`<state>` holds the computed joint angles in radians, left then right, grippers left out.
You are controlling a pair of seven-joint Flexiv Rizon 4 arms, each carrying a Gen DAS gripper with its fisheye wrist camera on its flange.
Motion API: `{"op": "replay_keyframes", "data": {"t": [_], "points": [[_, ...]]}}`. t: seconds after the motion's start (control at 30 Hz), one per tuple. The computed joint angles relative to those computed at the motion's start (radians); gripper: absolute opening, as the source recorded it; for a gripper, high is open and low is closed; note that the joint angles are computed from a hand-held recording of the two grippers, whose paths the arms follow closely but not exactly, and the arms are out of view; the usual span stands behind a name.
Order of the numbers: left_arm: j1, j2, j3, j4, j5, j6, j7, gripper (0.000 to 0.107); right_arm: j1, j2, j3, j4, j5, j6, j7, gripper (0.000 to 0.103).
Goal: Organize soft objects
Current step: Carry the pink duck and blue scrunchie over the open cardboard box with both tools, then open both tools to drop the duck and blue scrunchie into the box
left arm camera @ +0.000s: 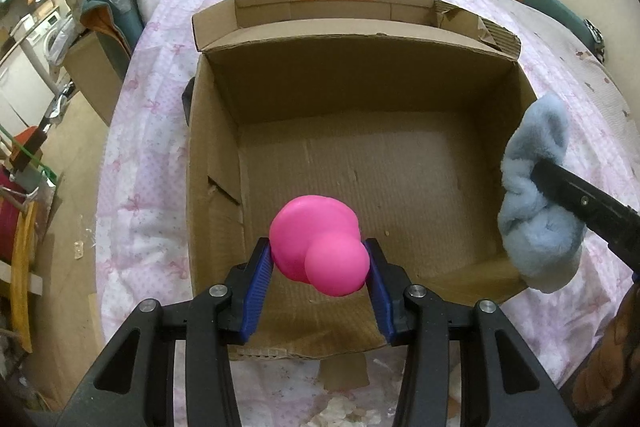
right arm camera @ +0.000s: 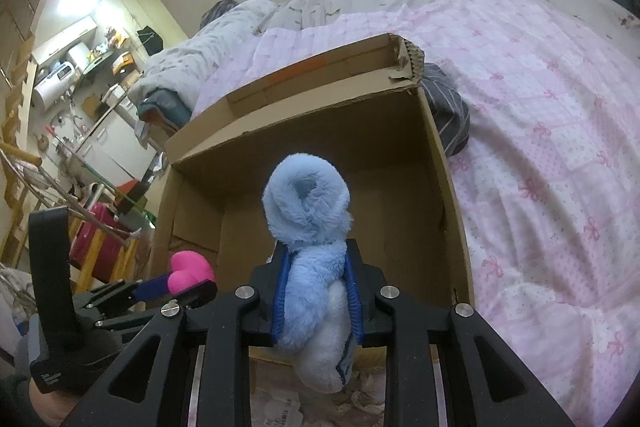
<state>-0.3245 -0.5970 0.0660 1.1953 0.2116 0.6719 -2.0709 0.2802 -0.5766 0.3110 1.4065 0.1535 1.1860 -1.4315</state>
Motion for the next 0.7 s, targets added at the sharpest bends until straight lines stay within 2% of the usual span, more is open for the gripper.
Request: {"op": "replay_keyframes", "data": {"t": [0.4, 0.5, 0.57, 0.6, 0.63, 0.7], "points": [[0.009, 0.004, -0.003, 0.006, -0.011, -0.009, -0.016, 0.042, 0.009, 0.003, -0.017, 0.008, -0.015, 0.005, 0.031, 0.029], [0.009, 0.004, -0.002, 0.006, -0.011, -0.009, -0.018, 0.042, 0.008, 0.004, -0.016, 0.011, -0.019, 0.006, 0.034, 0.034], [0.011, 0.003, -0.003, 0.006, -0.013, -0.009, -0.017, 0.042, 0.012, 0.004, -0.020, 0.012, -0.024, 0.005, 0.042, 0.048], [0.011, 0.004, -0.003, 0.008, -0.013, -0.007, -0.018, 0.042, 0.014, 0.007, -0.024, 0.017, -0.027, 0.009, 0.049, 0.061], [0.010, 0.004, -0.003, 0.008, -0.012, -0.005, -0.019, 0.042, 0.011, 0.009, -0.021, 0.020, -0.024, 0.016, 0.050, 0.068], [0.010, 0.006, -0.002, 0.011, -0.010, 0.000, -0.019, 0.042, 0.019, 0.014, -0.034, 0.029, -0.034, 0.031, 0.068, 0.074]]}}
